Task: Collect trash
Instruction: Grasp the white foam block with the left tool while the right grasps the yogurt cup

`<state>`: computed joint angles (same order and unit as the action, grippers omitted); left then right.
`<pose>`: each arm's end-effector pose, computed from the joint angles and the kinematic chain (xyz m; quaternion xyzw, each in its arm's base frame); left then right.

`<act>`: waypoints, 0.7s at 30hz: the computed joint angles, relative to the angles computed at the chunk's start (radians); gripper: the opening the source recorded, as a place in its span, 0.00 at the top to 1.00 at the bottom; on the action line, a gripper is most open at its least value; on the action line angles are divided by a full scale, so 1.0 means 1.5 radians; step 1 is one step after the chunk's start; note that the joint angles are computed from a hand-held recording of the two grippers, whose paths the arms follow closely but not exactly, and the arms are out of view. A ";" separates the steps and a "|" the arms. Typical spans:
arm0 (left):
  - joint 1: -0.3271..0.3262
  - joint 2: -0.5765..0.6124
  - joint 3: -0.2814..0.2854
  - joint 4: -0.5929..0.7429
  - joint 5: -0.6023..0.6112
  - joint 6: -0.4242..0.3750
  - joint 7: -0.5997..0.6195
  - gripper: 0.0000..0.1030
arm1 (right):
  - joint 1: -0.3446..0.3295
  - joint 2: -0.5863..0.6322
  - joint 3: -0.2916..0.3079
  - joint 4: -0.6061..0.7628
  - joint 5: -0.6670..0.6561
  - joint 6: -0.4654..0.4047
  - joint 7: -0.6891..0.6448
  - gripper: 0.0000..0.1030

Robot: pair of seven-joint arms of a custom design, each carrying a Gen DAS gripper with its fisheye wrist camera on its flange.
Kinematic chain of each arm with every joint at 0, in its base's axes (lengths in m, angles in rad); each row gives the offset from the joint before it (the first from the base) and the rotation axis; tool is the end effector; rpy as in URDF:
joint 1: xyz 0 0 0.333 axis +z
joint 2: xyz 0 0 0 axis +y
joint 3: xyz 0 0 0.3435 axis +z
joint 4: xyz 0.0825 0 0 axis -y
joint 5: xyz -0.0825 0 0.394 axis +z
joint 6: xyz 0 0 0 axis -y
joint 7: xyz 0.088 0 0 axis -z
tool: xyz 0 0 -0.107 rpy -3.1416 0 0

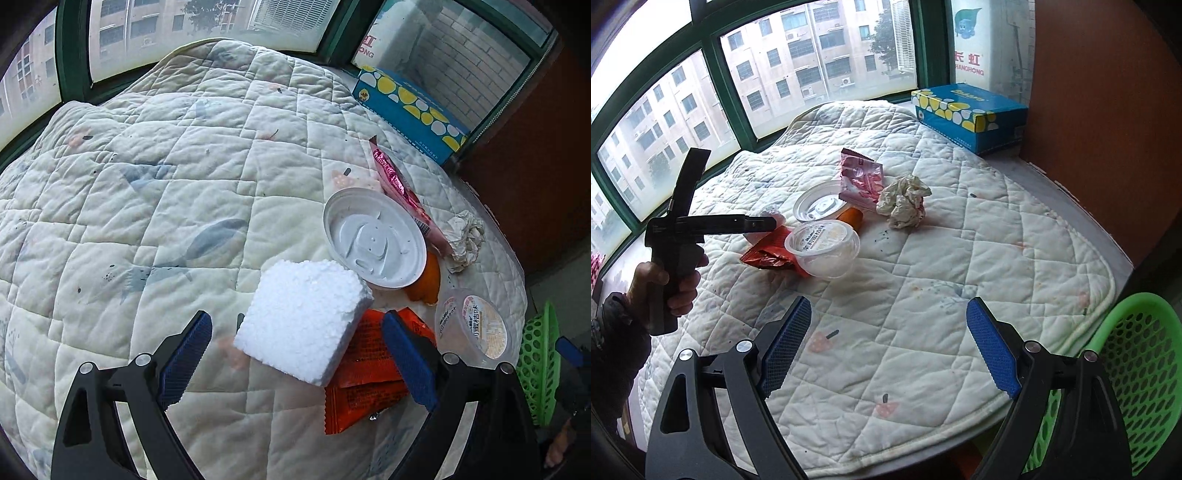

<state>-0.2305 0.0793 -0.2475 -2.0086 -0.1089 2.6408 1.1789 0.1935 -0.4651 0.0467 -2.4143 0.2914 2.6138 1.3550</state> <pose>0.5565 -0.2809 0.5023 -0.6796 0.6791 -0.2730 0.0493 0.4392 0.1040 0.5772 -0.7450 0.5747 -0.1550 0.3012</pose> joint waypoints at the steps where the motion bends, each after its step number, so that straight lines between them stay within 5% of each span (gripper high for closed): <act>1: 0.002 0.004 -0.001 0.003 -0.007 -0.002 0.010 0.13 | 0.005 0.008 -0.002 0.005 0.004 0.001 -0.005 0.17; 11: 0.007 0.016 -0.004 -0.003 -0.016 0.031 0.037 0.14 | 0.029 0.090 0.005 0.056 0.008 0.009 -0.035 0.17; 21: 0.004 -0.004 0.001 -0.024 0.024 0.048 0.018 0.43 | 0.048 0.149 0.007 0.094 0.030 0.010 -0.072 0.17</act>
